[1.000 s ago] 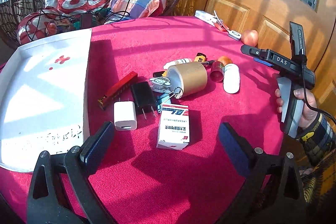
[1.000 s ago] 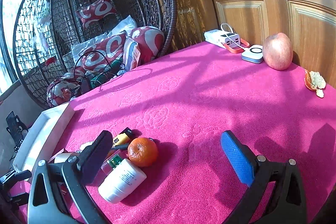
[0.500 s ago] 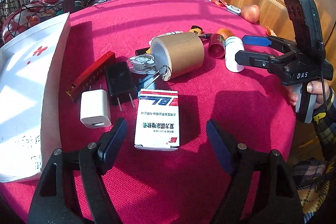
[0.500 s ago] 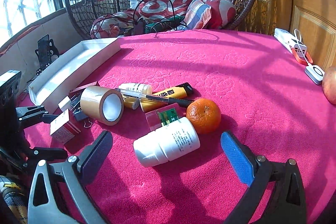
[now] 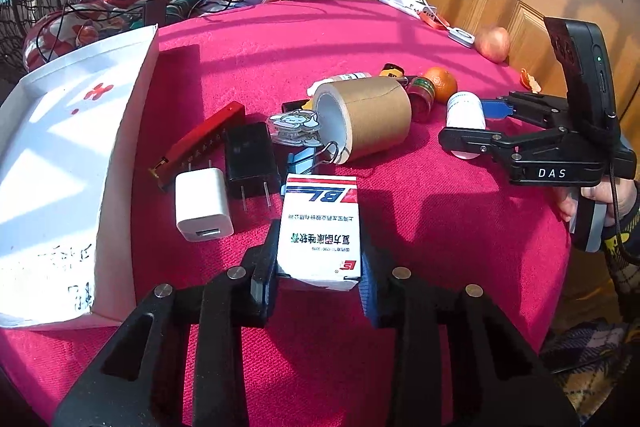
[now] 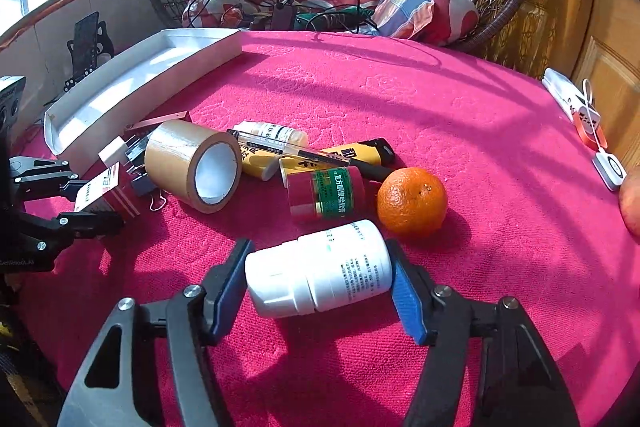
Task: Organize rigid objects
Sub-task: 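Lift the BL box with the left tool while the right tool carries the pill bottle toward the white tray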
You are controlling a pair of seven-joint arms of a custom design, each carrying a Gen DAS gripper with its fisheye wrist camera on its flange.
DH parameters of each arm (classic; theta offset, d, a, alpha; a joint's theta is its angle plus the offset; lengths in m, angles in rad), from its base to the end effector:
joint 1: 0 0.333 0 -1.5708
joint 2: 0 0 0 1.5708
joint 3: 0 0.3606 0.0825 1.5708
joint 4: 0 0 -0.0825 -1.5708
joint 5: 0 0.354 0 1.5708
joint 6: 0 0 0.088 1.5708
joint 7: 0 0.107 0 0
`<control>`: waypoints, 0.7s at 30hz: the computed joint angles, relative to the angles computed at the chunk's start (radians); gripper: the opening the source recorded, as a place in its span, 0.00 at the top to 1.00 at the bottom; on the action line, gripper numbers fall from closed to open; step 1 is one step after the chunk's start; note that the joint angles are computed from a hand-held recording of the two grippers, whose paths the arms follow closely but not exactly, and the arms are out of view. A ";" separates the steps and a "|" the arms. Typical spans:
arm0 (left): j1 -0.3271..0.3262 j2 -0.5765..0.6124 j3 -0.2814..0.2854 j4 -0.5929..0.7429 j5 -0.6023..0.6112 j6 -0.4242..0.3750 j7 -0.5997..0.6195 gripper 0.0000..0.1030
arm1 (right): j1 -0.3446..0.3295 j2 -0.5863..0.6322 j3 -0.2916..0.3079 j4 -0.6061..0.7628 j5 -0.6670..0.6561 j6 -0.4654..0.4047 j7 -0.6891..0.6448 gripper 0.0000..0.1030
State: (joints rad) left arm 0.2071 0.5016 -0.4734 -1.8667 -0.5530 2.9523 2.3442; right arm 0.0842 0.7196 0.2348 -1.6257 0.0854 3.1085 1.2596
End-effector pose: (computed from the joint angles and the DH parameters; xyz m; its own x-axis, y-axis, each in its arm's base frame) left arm 0.6698 -0.0969 0.3891 -0.4372 -0.8865 0.1514 -0.7206 0.2446 -0.6487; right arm 0.7247 0.1837 0.3534 0.4119 -0.9112 0.0038 -0.6405 -0.2924 -0.7101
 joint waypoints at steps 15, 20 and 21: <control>-0.111 -0.024 0.127 -0.060 0.165 0.150 -0.225 0.69 | -0.066 0.009 0.079 -0.028 0.052 0.054 0.108 0.37; -0.193 -0.032 0.229 -0.073 0.249 0.187 -0.341 0.69 | -0.064 0.010 0.078 -0.030 0.050 0.068 0.144 0.37; -0.209 -0.032 0.250 -0.073 0.266 0.190 -0.362 0.69 | -0.062 0.010 0.075 -0.030 0.047 0.069 0.150 0.37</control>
